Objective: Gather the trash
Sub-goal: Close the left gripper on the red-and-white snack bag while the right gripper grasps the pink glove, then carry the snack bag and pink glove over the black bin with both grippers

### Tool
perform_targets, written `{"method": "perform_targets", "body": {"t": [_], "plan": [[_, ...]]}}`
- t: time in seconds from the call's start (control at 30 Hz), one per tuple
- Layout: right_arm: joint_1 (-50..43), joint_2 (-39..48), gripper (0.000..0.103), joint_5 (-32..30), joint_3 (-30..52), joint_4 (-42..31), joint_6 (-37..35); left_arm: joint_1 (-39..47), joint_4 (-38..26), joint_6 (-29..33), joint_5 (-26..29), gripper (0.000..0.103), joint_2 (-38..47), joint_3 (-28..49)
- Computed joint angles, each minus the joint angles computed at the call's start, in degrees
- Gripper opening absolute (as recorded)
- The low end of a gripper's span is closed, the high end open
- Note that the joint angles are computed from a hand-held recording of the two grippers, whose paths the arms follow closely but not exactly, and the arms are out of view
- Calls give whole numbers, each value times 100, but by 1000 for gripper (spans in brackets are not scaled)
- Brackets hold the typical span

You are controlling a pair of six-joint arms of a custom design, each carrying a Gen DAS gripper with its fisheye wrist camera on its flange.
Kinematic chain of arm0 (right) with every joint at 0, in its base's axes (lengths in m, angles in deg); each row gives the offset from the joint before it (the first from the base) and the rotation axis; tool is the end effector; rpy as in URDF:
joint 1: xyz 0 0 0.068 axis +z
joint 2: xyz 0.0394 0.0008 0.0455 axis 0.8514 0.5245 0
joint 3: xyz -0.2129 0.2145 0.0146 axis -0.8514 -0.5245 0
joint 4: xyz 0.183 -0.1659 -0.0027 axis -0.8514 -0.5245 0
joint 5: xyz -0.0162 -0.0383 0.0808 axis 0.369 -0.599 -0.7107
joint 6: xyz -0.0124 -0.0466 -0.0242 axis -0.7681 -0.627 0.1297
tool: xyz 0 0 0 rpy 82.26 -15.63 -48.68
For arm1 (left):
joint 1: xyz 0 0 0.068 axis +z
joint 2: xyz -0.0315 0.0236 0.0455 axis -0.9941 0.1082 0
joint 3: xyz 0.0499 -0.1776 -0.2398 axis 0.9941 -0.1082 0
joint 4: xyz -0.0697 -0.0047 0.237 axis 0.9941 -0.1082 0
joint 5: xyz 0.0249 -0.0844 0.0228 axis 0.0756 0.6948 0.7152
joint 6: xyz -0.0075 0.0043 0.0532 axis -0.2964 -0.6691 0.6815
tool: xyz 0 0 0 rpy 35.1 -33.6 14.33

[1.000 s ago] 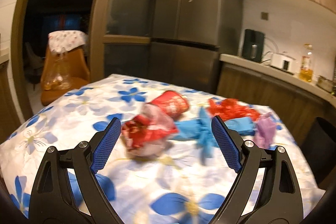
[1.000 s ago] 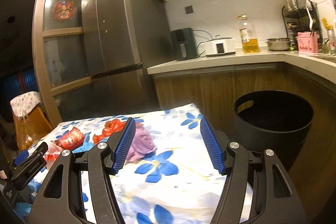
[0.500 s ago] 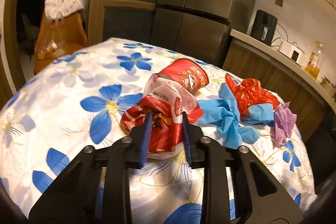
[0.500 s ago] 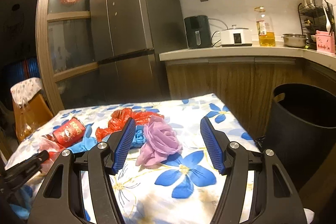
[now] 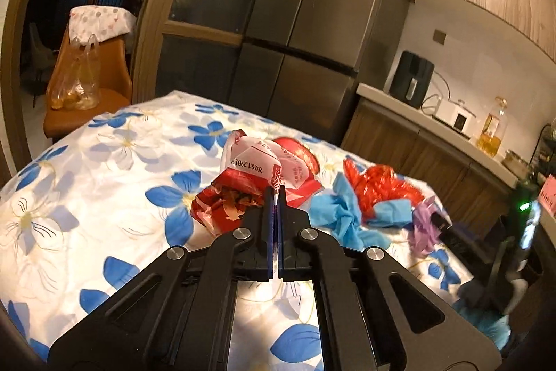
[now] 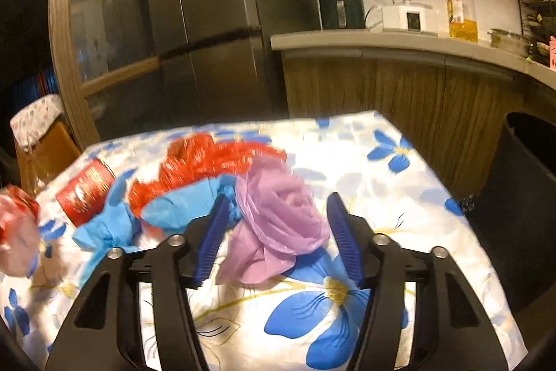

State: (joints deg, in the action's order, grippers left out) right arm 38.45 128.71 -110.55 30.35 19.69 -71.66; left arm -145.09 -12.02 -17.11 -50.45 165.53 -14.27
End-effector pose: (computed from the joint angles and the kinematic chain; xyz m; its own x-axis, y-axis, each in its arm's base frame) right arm 0.2553 -0.0728 0.0413 -0.4973 0.0205 -0.8673 -0.2026 0.9693 0.1391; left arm 0.1186 -0.1506 0.0767 -0.2811 -0.3674 -0.8866 -0.3228 0.9062 -0.2732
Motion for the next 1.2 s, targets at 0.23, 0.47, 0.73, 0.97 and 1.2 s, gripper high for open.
{"method": "perform_targets", "body": {"t": [0.23,0.47,0.73,0.97,1.2], "plan": [[41,-86,11,14,388,-918,-48,-7,-295,48,-43,0,-232,49],[-383,-264,2,-533,-231,34,-18,-151,-1249,-218,-128,0,-497,340],[-1712,-1026,2,-1882,-939,18,-453,-468,-2167,-421,-242,0,-589,838],[-3030,-2063,2,-3094,-1018,-1354,-1196,-745,-2519,-258,-276,0,-456,1384],[-3981,-2685,2,-3738,-568,-2932,-1889,-889,-2188,425,-117,0,-225,1895]]}}
